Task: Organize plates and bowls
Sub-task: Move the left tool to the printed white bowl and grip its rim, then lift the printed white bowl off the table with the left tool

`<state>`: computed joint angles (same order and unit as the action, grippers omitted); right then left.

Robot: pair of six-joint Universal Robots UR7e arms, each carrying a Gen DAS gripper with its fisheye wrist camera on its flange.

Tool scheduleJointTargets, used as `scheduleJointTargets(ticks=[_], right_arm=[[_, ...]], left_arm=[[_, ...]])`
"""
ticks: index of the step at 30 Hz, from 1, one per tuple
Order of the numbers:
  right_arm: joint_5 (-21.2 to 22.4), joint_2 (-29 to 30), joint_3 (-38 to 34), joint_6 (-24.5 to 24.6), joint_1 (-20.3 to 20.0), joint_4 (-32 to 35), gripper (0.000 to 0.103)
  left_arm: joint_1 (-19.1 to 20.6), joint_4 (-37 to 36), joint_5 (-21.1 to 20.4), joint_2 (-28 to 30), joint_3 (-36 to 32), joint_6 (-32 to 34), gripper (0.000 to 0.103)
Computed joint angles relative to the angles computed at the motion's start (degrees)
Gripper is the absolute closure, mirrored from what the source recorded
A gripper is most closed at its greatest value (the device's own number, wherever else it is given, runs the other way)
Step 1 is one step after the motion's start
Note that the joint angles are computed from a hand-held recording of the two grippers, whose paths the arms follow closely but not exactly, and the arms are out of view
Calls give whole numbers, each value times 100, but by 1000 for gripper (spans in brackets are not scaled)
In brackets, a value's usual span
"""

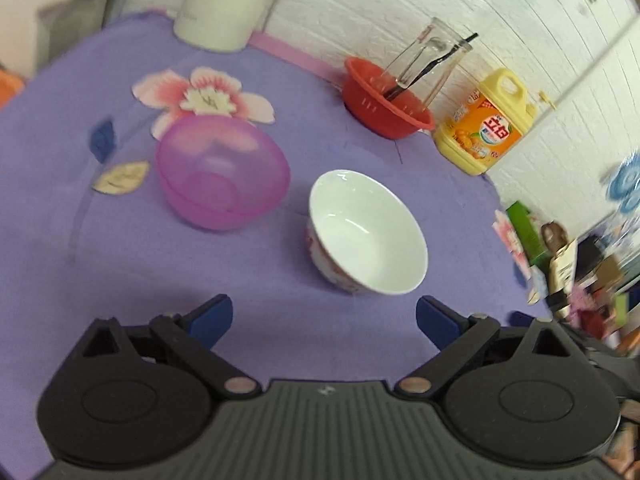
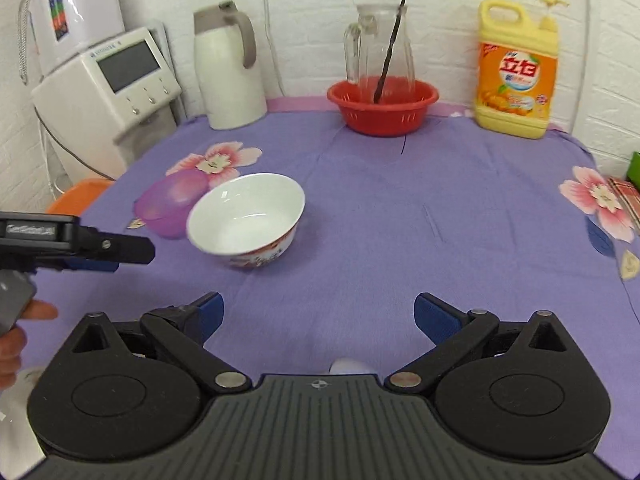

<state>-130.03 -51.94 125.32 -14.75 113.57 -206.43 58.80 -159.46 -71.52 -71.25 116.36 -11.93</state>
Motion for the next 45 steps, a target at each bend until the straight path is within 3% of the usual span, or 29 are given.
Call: scheduleJointTargets(ticks=[2,8,16,19,27,39,45], right_arm=[[111,110,-275,-91,-142,215,0],[210,473,-932,-536,-300,555,0],[349,844,-1533,-867,-530,929,0],[342,964,-1697,-957,-572,1131,0],[450,1047,-1779,-835,-652,1113,0],[509,1105,-1735,-881,-661,831,0],[598,1172,-1661,-1075,-728,404,0]], left_arm=[[75,13,-135,242,-217,-174,6],[106,-106,-13,838,-752,-324,6],[140,-139,-53,1082,-922,-86,7],[114,24,108,1104,-991,81,7],[146,-75,-4,1234,-1043,158,8],[170,-147,-54,1250,-1046,184,23],[167,-215,-60,1249,-1011,173,17]])
